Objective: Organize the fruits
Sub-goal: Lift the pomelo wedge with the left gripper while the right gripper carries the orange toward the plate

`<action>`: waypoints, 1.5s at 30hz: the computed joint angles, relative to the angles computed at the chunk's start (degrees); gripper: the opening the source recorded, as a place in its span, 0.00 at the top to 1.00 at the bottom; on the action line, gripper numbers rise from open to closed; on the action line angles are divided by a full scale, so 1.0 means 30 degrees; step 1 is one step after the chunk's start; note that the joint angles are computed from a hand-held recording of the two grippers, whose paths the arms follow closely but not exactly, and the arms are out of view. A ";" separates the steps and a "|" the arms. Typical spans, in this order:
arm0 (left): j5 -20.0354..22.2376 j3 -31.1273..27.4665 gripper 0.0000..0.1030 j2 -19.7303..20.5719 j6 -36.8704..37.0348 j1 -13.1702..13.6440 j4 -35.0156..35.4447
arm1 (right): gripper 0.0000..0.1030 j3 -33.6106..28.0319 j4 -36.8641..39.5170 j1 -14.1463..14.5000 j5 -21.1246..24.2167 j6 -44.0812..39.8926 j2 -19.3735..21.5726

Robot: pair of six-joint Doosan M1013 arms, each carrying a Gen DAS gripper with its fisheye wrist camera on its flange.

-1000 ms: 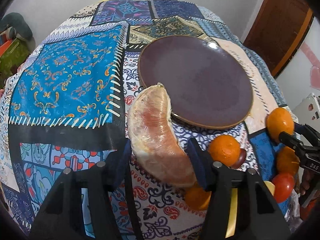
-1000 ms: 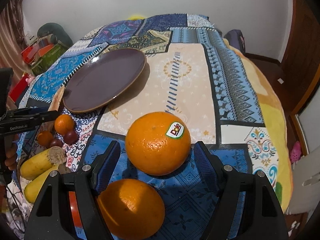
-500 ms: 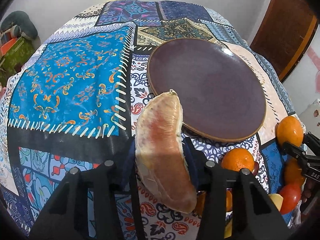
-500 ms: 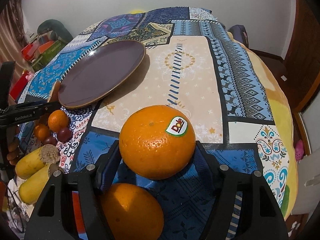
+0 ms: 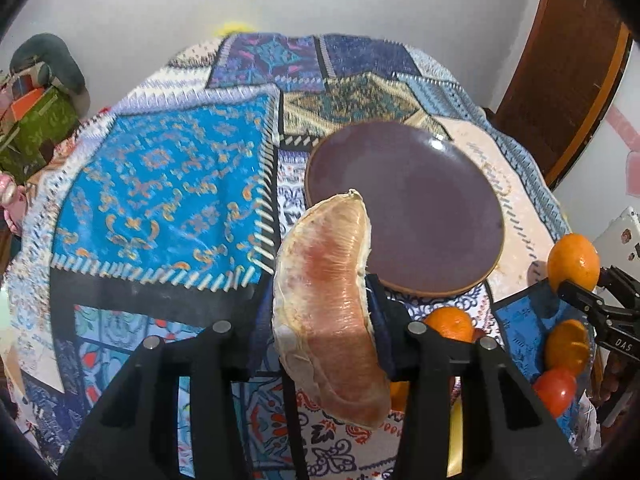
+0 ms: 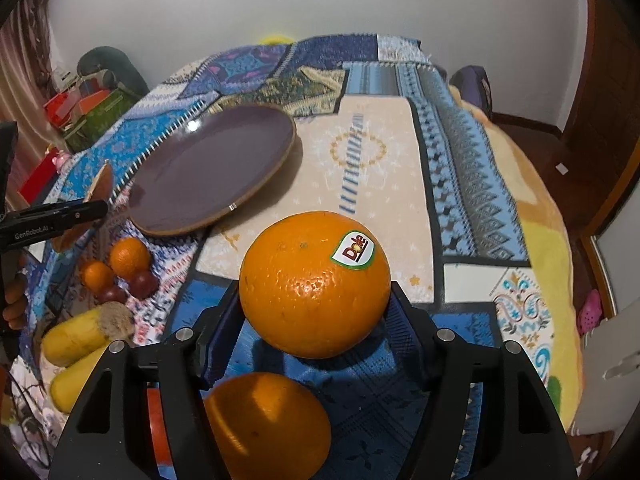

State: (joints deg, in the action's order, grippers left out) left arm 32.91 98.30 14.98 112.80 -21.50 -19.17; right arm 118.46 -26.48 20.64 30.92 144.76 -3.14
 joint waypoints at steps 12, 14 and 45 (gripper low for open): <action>-0.1129 -0.0025 0.57 -0.1108 0.1257 -0.0071 -0.1602 | 0.37 -0.0932 -0.3600 0.0479 -0.0266 0.2264 -0.0402; -0.1225 -0.0085 0.57 -0.1193 0.1462 -0.0111 -0.1840 | 0.37 -0.1121 -0.4056 0.0509 -0.0388 0.2565 -0.0385; -0.1402 -0.2789 0.57 0.1437 -0.0487 -0.0720 0.0302 | 0.37 -0.4032 -0.2787 -0.0751 -0.1981 -0.1066 0.2553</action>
